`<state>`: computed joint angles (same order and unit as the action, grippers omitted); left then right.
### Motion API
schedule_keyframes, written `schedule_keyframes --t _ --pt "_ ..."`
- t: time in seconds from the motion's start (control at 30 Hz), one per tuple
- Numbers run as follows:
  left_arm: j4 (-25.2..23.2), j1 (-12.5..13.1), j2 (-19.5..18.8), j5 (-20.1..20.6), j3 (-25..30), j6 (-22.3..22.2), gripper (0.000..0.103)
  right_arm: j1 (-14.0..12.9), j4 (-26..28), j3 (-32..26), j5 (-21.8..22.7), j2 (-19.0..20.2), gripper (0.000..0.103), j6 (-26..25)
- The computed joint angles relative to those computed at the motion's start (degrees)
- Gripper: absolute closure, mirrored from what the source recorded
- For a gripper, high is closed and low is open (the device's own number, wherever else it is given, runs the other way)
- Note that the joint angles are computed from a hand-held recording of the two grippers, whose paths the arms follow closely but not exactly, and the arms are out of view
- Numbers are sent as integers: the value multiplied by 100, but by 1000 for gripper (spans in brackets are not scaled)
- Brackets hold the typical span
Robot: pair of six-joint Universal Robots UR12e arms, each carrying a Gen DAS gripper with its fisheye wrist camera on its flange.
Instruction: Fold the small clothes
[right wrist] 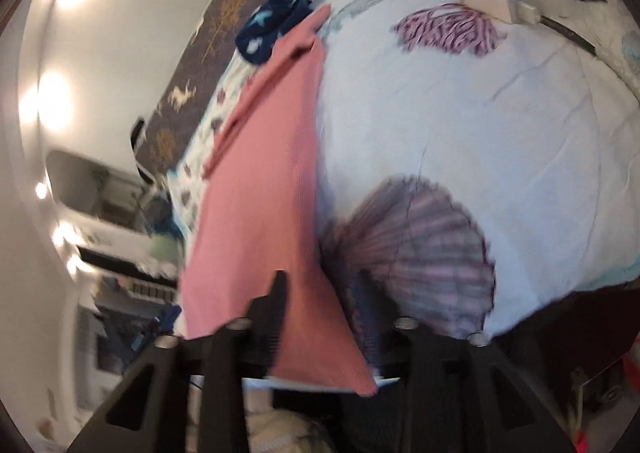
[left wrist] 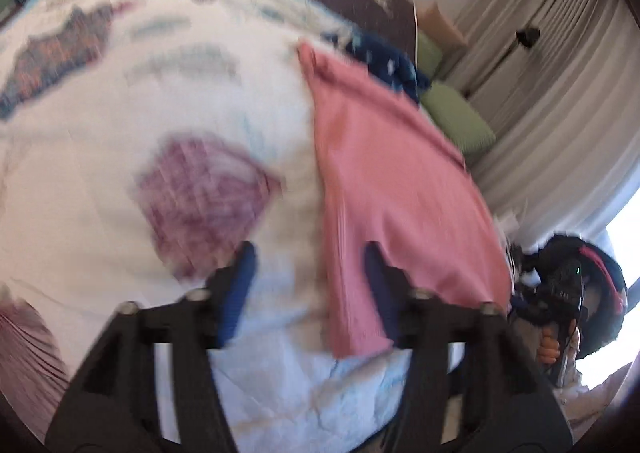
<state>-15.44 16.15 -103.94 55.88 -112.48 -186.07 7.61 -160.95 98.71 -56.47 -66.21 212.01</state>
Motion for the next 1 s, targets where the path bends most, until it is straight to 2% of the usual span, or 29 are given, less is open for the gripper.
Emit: schedule_keyframes --t 0.03,0.07,0.1,0.13,0.17,0.2,0.23,0.27,0.3,0.33,0.37,0.43,0.47,0.57,0.63,0.73,0.77,0.8,0.87,0.93,0.97,1.0 --pt "-29 -18 18 30 -18 100 43 44 98 -34 -75 -1 55 -201" --pt "182 -88 21 176 -52 238 38 90 195 -74 -148 -7 50 -399" --pt "307 -106 12 124 -80 335 35 138 238 -121 -224 0 47 -543" --pt "291 -99 -4 -45 -72 443 35 184 249 -169 -295 17 41 -655" --pt "312 -91 -36 -230 -66 477 35 222 262 -207 -358 37 39 -747" --pt "347 -99 -77 -340 -55 495 41 265 336 -246 -454 49 39 -872" --pt "339 -121 -106 -360 -30 565 51 322 452 -290 -589 59 39 -987" --pt "268 -163 -129 -324 10 706 92 405 619 -379 -852 90 45 -1120" --pt "66 -191 -122 -287 58 753 98 424 674 -328 -1016 33 58 -1190" --pt "-3 -214 -104 -244 79 607 98 439 773 -348 -1072 21 100 -1237" --pt "82 -185 -51 -352 40 406 98 407 666 -323 -887 28 98 -1097" --pt "695 -46 102 -872 -137 135 98 245 0 -152 -265 -1 99 -668" --pt "996 9 188 -1000 -198 83 98 184 -301 -89 -146 -44 99 -509" --pt "1460 146 431 -1140 -300 239 98 128 -388 -47 -190 -134 98 -487" --pt "1440 182 510 -1013 -360 403 98 155 -203 -56 -399 -159 95 -573" --pt "1022 119 538 -450 -411 521 91 134 4 25 -524 -154 92 -513" --pt "883 89 501 -342 -380 488 78 130 122 22 -532 -131 89 -480" --pt "686 52 450 -185 -346 443 59 100 236 54 -551 -151 87 -512" --pt "485 -20 325 37 -287 408 36 123 368 62 -636 -148 78 -634" --pt "424 -86 271 240 -290 388 33 149 425 42 -656 -137 71 -769" --pt "274 -102 236 242 -255 440 32 149 436 45 -643 -144 63 -817" --pt "133 -130 204 287 -225 458 32 141 414 65 -609 -153 58 -864"
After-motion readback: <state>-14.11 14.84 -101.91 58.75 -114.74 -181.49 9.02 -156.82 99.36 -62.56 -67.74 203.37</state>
